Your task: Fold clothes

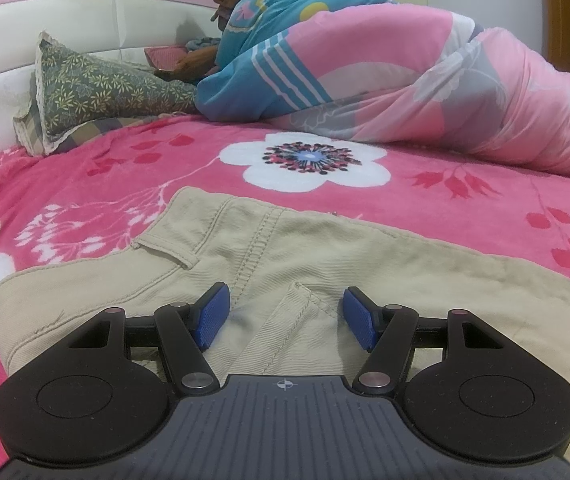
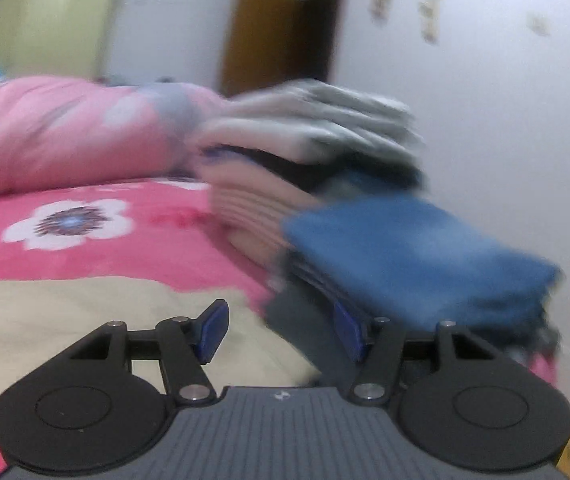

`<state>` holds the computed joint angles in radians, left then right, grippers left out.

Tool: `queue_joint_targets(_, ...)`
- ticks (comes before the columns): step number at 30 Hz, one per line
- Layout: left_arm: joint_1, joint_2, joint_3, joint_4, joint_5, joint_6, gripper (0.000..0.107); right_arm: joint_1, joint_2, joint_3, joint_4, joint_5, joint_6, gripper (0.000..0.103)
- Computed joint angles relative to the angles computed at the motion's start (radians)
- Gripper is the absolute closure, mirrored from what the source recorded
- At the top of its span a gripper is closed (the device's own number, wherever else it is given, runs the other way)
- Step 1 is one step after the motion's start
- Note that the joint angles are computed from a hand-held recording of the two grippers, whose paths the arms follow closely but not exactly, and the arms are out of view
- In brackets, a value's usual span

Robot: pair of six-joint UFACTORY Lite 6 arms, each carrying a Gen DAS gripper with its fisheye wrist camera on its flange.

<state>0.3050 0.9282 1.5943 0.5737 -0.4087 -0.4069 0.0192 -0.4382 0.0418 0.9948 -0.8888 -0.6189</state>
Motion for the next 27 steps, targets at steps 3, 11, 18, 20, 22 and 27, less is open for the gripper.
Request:
queue_joint_targets(3,0.000,-0.002,-0.002,-0.003,0.000,0.004,0.043,0.043,0.162,0.085,-0.124,-0.017,0.029,0.050)
queue_joint_targets(11,0.000,-0.004,-0.006,-0.007,-0.001,0.007,0.043,-0.221,0.332,0.309,-0.785,0.293,0.483,0.092)
queue_joint_targets(18,0.003,-0.001,-0.001,0.006,-0.003,-0.002,0.043,-0.440,0.625,0.454,-1.041,0.303,0.704,0.097)
queue_joint_targets(20,0.006,0.000,0.001,0.020,-0.004,-0.016,0.043,-0.516,0.687,0.486,-1.082,0.269,0.809,0.103)
queue_joint_targets(22,0.006,0.000,0.001,0.020,-0.003,-0.015,0.043,-0.524,0.638,0.501,-1.012,0.328,0.807,0.103)
queue_joint_targets(27,0.004,-0.003,-0.002,0.009,-0.002,-0.003,0.042,-0.467,0.594,0.532,-1.139,0.379,0.794,0.103)
